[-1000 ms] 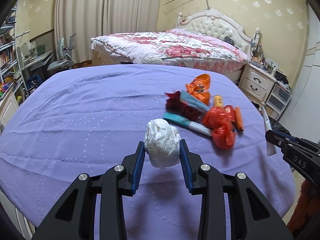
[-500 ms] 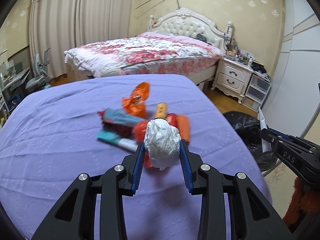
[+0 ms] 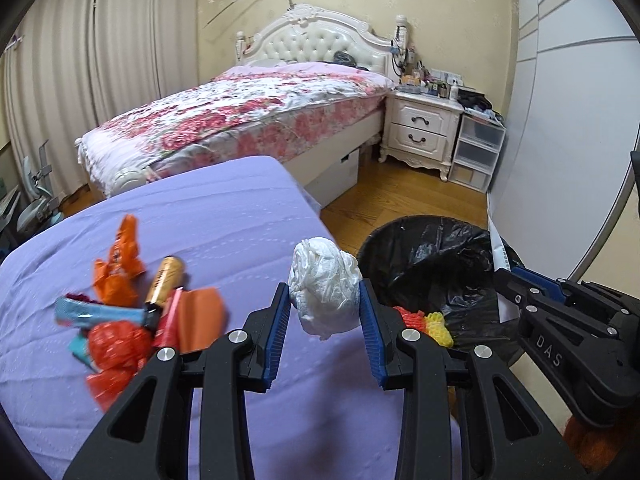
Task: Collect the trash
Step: 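Carry the tissue and the white tube with both grippers over the bin, then open both grippers to drop the tissue and tube into the bin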
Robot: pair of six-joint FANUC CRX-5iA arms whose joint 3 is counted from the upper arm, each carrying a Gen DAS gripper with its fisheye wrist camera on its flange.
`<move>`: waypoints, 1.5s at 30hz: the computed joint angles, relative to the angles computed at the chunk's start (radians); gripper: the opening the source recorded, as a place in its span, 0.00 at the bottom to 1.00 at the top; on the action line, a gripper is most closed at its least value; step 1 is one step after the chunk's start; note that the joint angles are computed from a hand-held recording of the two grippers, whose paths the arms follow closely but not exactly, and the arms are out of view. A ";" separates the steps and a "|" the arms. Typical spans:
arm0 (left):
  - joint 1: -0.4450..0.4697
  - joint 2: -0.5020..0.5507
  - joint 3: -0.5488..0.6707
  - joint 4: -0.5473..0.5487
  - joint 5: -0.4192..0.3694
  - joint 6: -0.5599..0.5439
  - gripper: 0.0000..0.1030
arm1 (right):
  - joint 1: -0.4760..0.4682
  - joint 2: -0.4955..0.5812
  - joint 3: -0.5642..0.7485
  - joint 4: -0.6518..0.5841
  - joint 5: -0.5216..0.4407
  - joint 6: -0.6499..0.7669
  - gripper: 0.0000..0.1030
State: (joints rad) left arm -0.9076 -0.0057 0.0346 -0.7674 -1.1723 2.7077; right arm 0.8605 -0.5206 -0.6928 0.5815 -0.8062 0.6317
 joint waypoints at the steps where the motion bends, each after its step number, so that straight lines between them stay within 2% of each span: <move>1: 0.010 0.016 0.012 0.011 0.009 -0.013 0.34 | -0.013 0.007 0.004 -0.007 0.007 0.006 0.14; 9: 0.055 0.100 0.079 0.056 0.040 -0.096 0.34 | -0.115 0.050 0.028 -0.055 0.055 0.026 0.14; 22: 0.084 0.172 0.142 0.086 0.051 -0.192 0.35 | -0.169 0.093 0.048 -0.087 0.075 0.037 0.15; 25: 0.087 0.177 0.144 0.091 0.048 -0.198 0.40 | -0.176 0.093 0.047 -0.086 0.075 0.032 0.16; 26: 0.087 0.178 0.144 0.090 0.046 -0.196 0.46 | -0.178 0.091 0.043 -0.085 0.078 0.029 0.16; 27: 0.087 0.177 0.144 0.089 0.045 -0.192 0.50 | -0.179 0.091 0.043 -0.086 0.079 0.028 0.19; 28: 0.087 0.176 0.143 0.086 0.045 -0.187 0.58 | -0.180 0.088 0.040 -0.083 0.079 0.023 0.27; 29: 0.085 0.173 0.142 0.080 0.046 -0.180 0.64 | -0.181 0.088 0.038 -0.075 0.081 0.015 0.30; 31: 0.077 0.170 0.141 0.064 0.044 -0.167 0.69 | -0.180 0.087 0.032 -0.058 0.081 -0.003 0.34; 35: 0.066 0.172 0.149 0.047 0.031 -0.170 0.73 | -0.179 0.082 0.027 -0.046 0.076 -0.022 0.35; 45: 0.044 0.117 0.118 0.015 -0.016 -0.116 0.75 | -0.158 0.049 0.016 -0.036 0.054 -0.047 0.40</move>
State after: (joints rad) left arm -0.8638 0.1114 0.1530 -0.7529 -1.1878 2.5917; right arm 0.7028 -0.4711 -0.6771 0.5453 -0.7519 0.5844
